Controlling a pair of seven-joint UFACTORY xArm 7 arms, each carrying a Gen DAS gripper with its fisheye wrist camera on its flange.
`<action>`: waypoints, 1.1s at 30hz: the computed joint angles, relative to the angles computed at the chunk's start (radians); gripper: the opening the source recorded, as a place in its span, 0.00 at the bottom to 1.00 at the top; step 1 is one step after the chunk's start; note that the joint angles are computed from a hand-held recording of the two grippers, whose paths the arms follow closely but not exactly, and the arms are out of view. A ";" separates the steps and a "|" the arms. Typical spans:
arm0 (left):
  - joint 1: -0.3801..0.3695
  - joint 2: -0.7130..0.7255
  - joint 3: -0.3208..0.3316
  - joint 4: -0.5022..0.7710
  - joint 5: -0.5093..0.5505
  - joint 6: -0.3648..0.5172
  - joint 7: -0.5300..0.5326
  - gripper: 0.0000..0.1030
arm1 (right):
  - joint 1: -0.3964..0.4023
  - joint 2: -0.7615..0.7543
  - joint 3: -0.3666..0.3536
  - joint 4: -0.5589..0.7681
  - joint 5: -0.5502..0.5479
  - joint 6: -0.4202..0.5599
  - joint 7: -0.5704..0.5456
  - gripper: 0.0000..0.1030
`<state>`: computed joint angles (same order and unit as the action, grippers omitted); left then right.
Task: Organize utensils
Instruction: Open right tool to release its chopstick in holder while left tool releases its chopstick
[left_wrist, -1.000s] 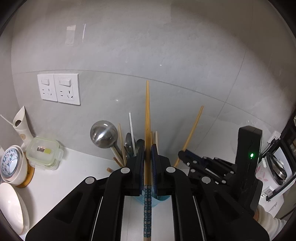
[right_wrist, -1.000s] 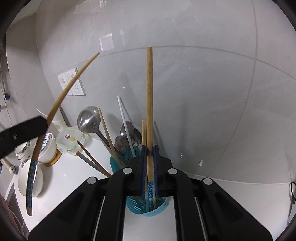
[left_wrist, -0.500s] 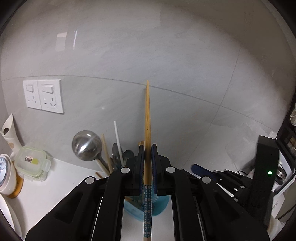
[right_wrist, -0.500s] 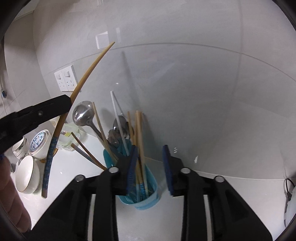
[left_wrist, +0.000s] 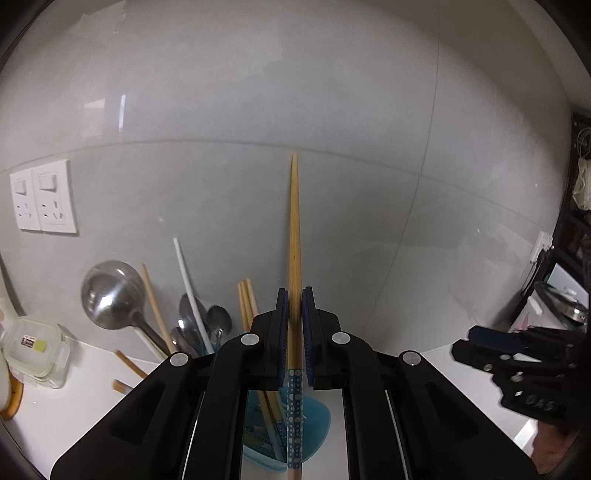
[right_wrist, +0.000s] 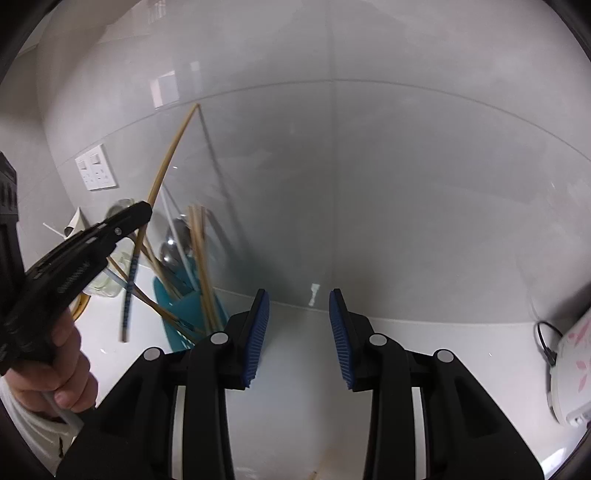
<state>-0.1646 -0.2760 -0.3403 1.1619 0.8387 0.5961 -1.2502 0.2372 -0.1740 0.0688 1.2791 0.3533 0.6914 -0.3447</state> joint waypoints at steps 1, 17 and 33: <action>0.000 0.016 -0.002 0.007 -0.002 0.005 0.004 0.07 | -0.004 0.000 -0.002 -0.004 -0.004 0.001 0.004 0.31; -0.078 0.115 0.103 0.070 -0.232 0.105 0.173 0.09 | -0.038 -0.007 -0.024 -0.025 0.012 0.025 0.008 0.32; -0.138 0.085 0.071 0.085 -0.314 0.299 0.218 0.78 | -0.067 -0.062 -0.023 -0.094 -0.077 0.099 0.102 0.85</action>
<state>-0.3026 -0.1905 -0.2697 1.2466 0.5248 0.8946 -1.0322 0.1701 -0.2358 0.0460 1.1850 0.2758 0.7906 -0.2424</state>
